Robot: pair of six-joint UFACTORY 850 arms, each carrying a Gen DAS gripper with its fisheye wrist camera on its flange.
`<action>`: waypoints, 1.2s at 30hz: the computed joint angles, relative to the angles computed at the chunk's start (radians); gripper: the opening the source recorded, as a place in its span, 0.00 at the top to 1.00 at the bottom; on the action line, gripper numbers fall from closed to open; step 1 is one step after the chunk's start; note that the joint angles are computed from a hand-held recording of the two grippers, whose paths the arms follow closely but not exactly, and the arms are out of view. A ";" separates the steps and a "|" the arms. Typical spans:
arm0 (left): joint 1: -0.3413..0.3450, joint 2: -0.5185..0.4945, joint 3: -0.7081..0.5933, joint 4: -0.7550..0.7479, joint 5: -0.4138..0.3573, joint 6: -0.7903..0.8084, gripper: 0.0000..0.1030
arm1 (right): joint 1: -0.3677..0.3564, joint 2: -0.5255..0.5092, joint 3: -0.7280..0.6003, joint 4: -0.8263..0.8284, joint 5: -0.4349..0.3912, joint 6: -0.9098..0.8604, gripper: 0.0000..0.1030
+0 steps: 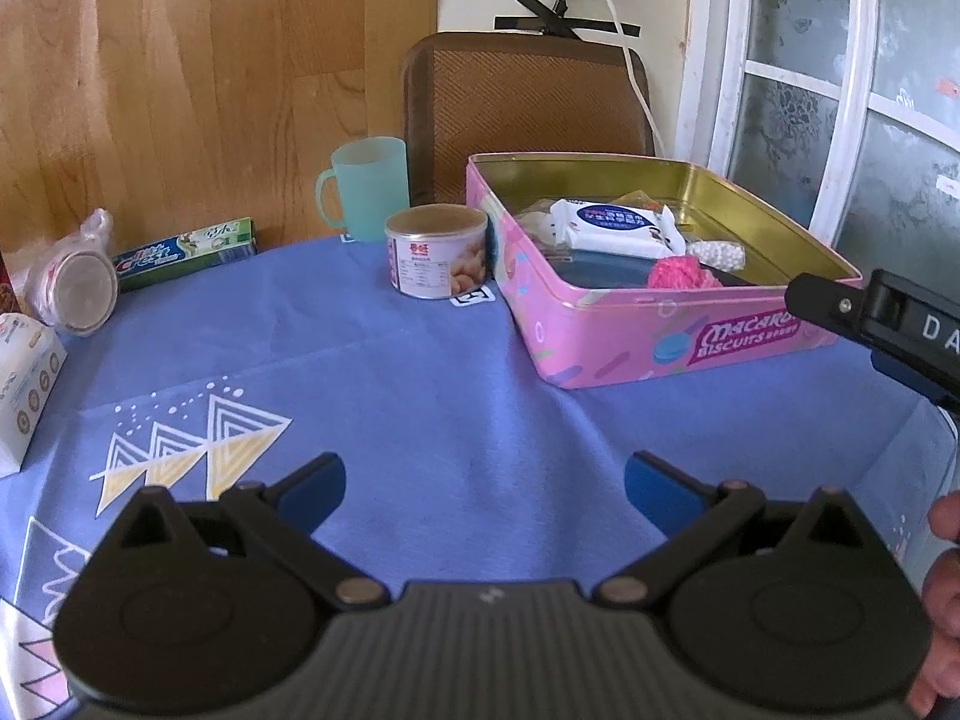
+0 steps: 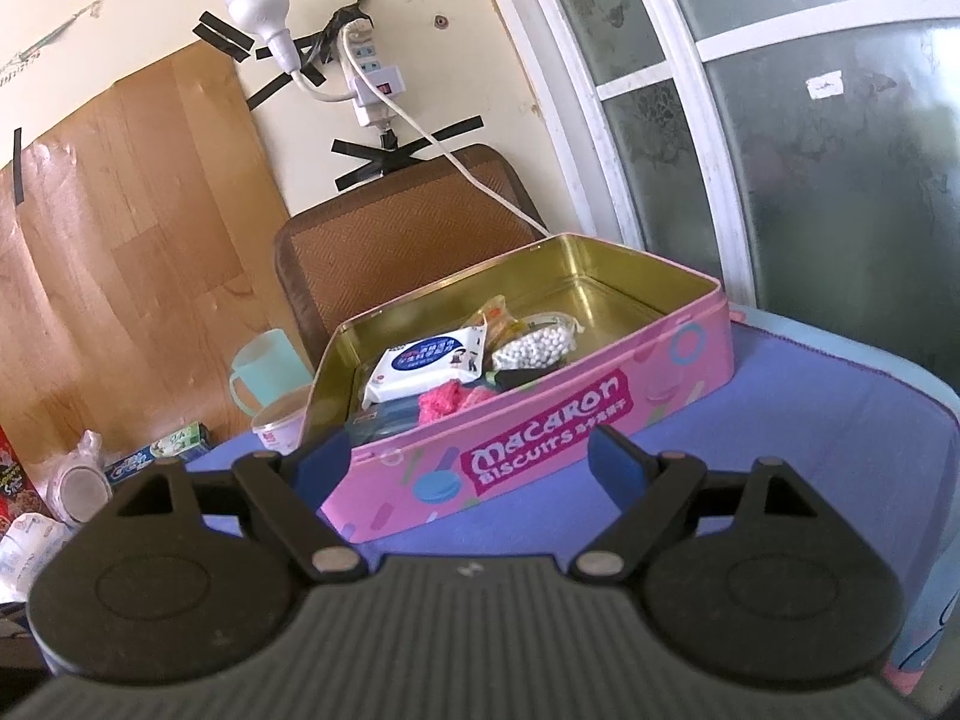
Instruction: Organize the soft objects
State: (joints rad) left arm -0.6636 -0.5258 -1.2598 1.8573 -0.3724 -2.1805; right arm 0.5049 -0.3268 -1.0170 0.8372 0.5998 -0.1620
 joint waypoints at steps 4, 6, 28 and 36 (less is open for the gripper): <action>-0.003 -0.007 -0.009 -0.016 0.000 0.019 0.00 | 0.001 -0.002 0.003 -0.003 0.014 -0.009 0.14; -0.005 -0.009 -0.012 -0.024 0.000 0.028 0.00 | 0.001 -0.003 0.003 -0.005 0.014 -0.007 0.14; 0.012 0.026 0.037 0.176 0.003 -0.188 0.00 | 0.016 -0.009 -0.014 0.026 0.016 -0.059 0.14; 0.011 0.044 0.061 0.238 -0.016 -0.254 0.00 | 0.028 -0.007 -0.017 0.029 0.027 -0.086 0.14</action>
State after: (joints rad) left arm -0.6530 -0.4820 -1.1992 2.0948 -0.3881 -2.4344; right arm 0.5328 -0.3340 -1.0338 0.8664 0.6271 -0.2481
